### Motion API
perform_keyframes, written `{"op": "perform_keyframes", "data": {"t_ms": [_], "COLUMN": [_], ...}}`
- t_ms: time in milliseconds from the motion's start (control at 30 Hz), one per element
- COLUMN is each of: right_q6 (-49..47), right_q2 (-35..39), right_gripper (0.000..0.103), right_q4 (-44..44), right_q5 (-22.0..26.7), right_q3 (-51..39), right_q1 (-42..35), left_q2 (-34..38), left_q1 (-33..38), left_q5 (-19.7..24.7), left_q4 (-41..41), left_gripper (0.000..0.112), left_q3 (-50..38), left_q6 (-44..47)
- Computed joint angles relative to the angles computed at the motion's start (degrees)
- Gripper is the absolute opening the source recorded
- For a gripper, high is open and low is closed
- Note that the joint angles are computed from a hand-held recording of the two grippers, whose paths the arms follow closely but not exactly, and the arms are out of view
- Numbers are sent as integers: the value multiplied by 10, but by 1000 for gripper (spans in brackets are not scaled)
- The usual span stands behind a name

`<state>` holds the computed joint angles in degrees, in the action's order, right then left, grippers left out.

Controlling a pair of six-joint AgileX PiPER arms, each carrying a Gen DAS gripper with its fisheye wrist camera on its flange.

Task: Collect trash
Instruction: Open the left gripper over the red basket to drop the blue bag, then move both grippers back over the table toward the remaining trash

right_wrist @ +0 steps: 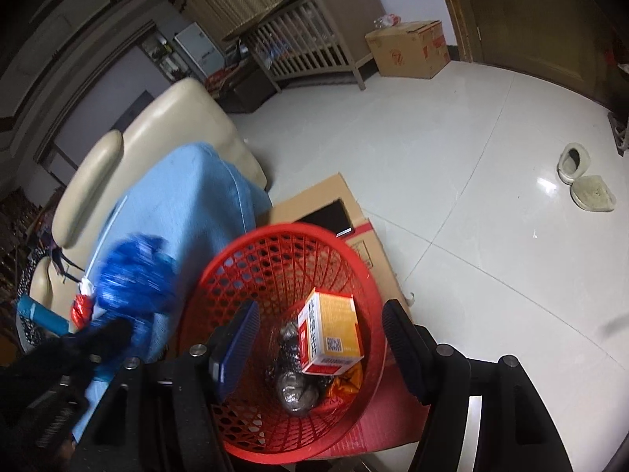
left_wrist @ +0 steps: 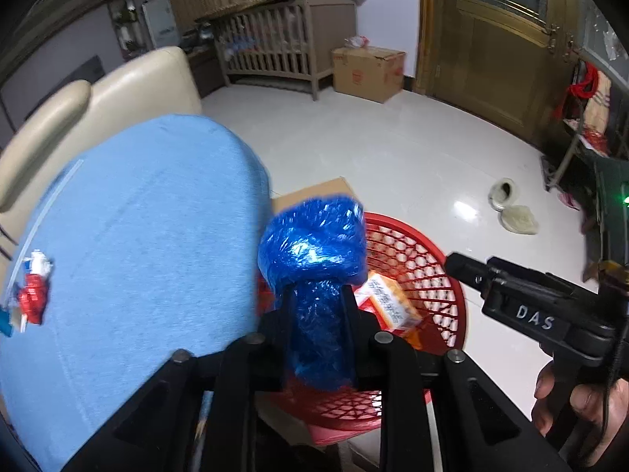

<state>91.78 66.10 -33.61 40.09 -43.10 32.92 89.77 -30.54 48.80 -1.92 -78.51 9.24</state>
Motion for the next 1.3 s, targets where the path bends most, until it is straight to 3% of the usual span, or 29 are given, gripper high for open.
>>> {"op": "perform_keyframes", "data": {"t_ms": [33,100,333,600,967,1067,1300], "right_q6": [4,5,-8,-63,-186,-264,-387], "right_q2": [-6,-11,7,83,256,333,456], "right_gripper": [69,69,69,73,76,83,84], "right_q4": [-3,-4,10,33,69,112,183], "right_q5": [4,4,-8,9,108,153,195], "right_q3": [0,-1,-18,-97,-325,-429,-610], "right_q1": [0,-2,2,37,129,148,178], "left_q2": [4,1,-19,-39,-58,-48,9], "left_q1": [-3,-4,23,130,354,424,562], "left_q5": [3,-1,-7,-16,-18,-17,-17], "left_q4": [3,6,-4,-43,-150,-177,-207], "left_gripper": [58,73,73,73,73,73,73], "left_q3": [-2,3,16,35,61,59,41], "left_q6": [-6,-10,5,46,143,166,181]}}
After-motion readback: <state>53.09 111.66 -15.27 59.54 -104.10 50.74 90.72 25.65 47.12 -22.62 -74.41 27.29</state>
